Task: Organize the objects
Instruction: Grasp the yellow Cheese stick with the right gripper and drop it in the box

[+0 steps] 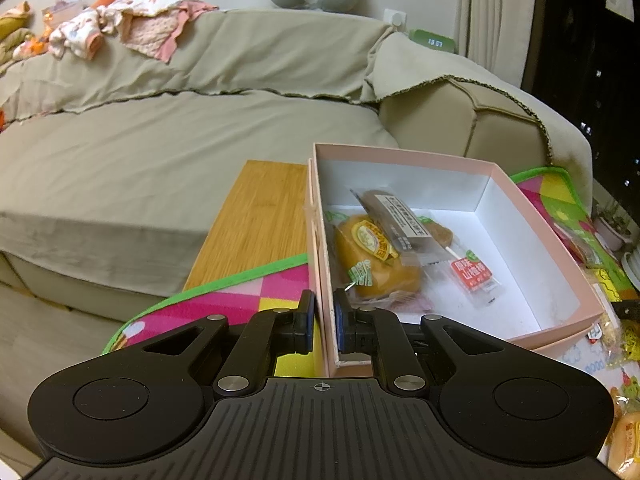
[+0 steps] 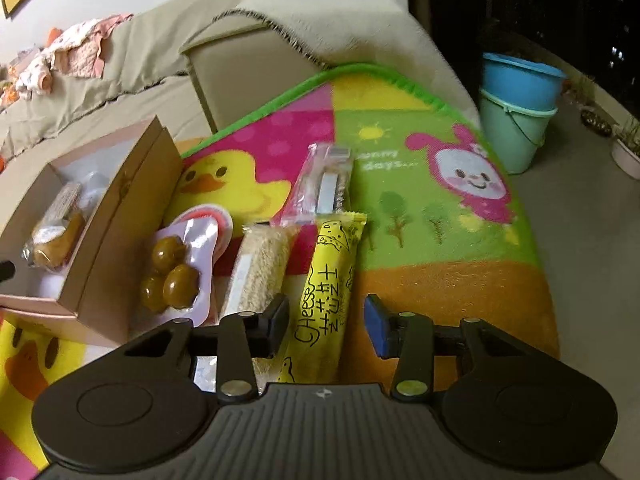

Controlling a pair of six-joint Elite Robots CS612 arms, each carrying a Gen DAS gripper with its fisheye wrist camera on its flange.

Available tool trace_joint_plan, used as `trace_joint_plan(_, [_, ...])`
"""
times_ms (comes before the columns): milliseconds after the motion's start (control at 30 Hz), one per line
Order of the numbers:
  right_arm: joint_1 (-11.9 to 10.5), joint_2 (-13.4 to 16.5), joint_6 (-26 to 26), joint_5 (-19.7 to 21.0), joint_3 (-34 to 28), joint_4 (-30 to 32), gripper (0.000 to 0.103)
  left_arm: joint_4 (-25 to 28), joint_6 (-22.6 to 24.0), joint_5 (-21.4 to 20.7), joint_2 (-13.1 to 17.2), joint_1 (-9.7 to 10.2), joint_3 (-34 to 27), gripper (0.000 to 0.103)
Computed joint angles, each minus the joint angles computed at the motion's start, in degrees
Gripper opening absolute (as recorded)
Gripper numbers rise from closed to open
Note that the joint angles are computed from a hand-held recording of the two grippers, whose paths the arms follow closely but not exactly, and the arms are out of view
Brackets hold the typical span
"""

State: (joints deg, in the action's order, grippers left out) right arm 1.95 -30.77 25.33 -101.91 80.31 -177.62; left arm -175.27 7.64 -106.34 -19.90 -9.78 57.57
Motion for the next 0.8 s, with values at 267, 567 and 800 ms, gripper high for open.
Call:
trace_joint_plan(267, [0.96,-1.11,-3.17,-1.77,0.79,2.42,0.021,0.08,0.13,0.15,-0.17,-0.11,0.16,0.012])
trace_joint_plan(567, [3.31,-8.13,-3.06,0.00,11.25,-4.06,0.021,0.27,-0.14,-0.37,-0.02,-0.06,-0.18,0.012])
trace_joint_plan(800, [5.18,-10.61,-7.35,0.95,11.71,-13.00,0.021,0.35,-0.58,-0.74,0.02,-0.01,-0.32,0.013])
